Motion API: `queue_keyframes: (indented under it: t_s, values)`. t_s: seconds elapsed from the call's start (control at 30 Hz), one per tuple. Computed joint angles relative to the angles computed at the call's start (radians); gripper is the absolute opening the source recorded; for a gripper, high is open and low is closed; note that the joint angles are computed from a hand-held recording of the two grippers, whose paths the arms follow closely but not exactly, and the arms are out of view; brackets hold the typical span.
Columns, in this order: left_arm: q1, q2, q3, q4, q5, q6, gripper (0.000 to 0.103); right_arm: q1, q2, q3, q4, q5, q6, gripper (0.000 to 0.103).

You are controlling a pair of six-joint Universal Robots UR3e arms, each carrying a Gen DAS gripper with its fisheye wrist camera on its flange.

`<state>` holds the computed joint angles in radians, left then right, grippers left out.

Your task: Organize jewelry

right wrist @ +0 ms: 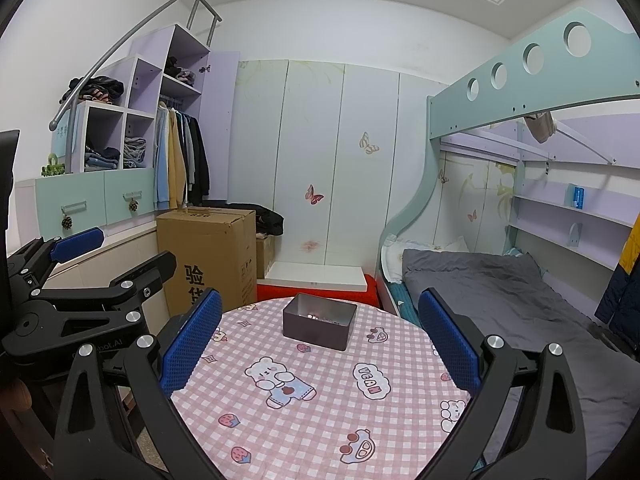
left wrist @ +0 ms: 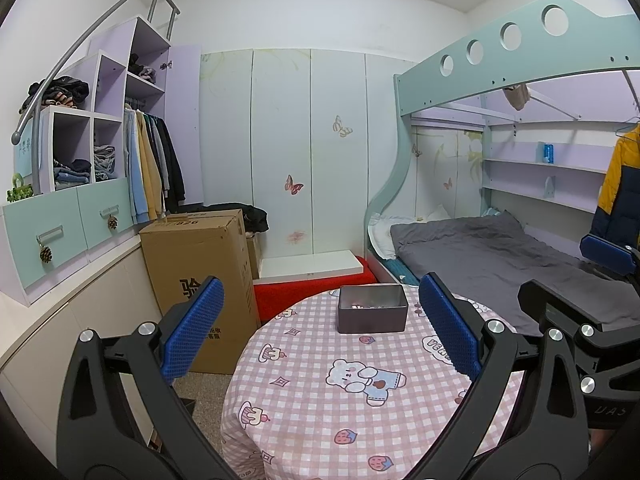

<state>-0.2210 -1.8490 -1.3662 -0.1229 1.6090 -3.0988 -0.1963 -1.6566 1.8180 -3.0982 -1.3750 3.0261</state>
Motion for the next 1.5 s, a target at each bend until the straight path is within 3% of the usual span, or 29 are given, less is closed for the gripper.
queue_keyframes:
  t_s: [1.5]
  values:
    - [0.026,-0.024,-0.031,0.042,-0.025,0.005,0.096,-0.032,0.022,0.029,-0.024,0.027,0.005,0.095]
